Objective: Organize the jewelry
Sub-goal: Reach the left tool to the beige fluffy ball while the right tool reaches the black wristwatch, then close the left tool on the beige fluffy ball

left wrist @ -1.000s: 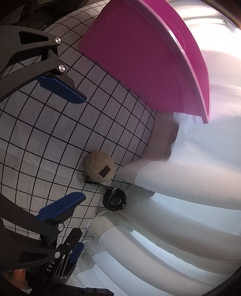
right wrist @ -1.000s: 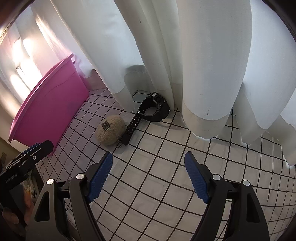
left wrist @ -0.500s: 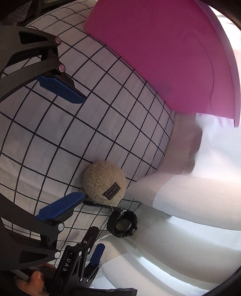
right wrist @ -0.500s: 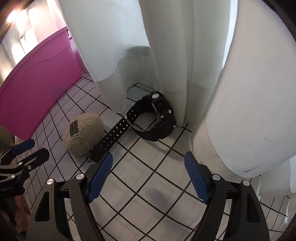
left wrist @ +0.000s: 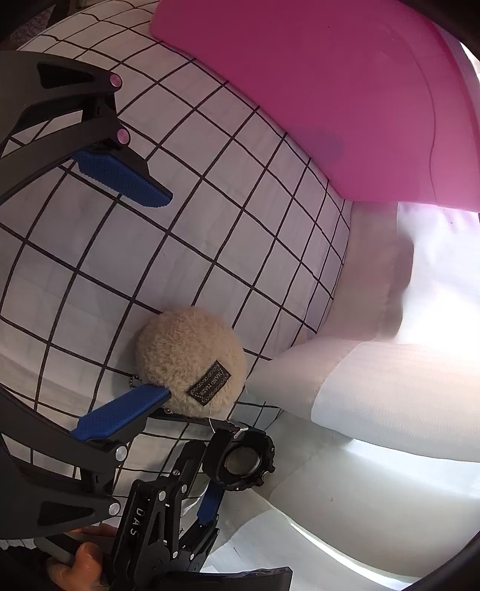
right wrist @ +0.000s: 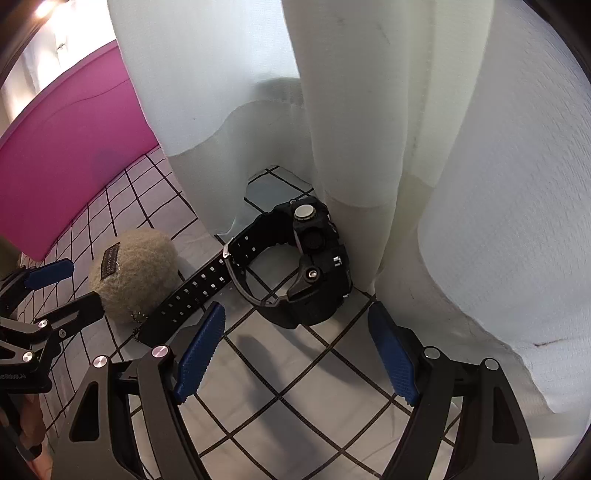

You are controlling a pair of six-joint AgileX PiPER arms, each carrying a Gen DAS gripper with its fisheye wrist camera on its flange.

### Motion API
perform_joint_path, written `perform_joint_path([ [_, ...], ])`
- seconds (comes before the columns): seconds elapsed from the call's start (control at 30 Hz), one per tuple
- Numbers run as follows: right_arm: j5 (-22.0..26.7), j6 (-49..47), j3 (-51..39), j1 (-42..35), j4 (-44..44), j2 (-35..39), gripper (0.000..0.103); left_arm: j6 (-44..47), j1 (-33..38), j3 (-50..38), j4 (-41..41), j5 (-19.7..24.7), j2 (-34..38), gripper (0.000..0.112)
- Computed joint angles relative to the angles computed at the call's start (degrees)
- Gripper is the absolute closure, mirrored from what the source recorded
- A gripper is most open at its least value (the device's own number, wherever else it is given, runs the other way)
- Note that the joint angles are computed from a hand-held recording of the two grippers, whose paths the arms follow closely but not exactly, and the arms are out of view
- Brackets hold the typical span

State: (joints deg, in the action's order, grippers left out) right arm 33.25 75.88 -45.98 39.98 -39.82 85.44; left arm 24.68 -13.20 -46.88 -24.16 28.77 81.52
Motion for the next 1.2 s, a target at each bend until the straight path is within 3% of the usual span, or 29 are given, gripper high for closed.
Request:
perform_joint_path([
  [0.5,-6.31,-10.05,-1.10,-6.87,2.42,1.95,0.027,4.81,-3.99,-2.20,-4.62,-1.64,4.07,0.017],
  [0.7,-7.20,-10.83,-1.37,-7.54,3.39,2.12,0.027,5.70,-4.07,-4.68,-7.70,-0.29,7.42,0.017],
  [0.93,-8.50,-8.54,-1.55,-8.61,0.16,3.26,0.027,5.59,-5.44,-5.12,-8.01,-4.45,9.21,0.015],
  [1.03,-7.92,-6.85,-2.24,-7.51,-1.31,3.77,0.028,6.07,-5.41,-3.57,-8.24,-5.26,7.70,0.021],
  [1.2,-8.54,-2.09,0.48,-5.89,-4.90,1.62,0.034,17.47,-2.92,-1.80,-17.68,-1.48,5.60,0.050],
])
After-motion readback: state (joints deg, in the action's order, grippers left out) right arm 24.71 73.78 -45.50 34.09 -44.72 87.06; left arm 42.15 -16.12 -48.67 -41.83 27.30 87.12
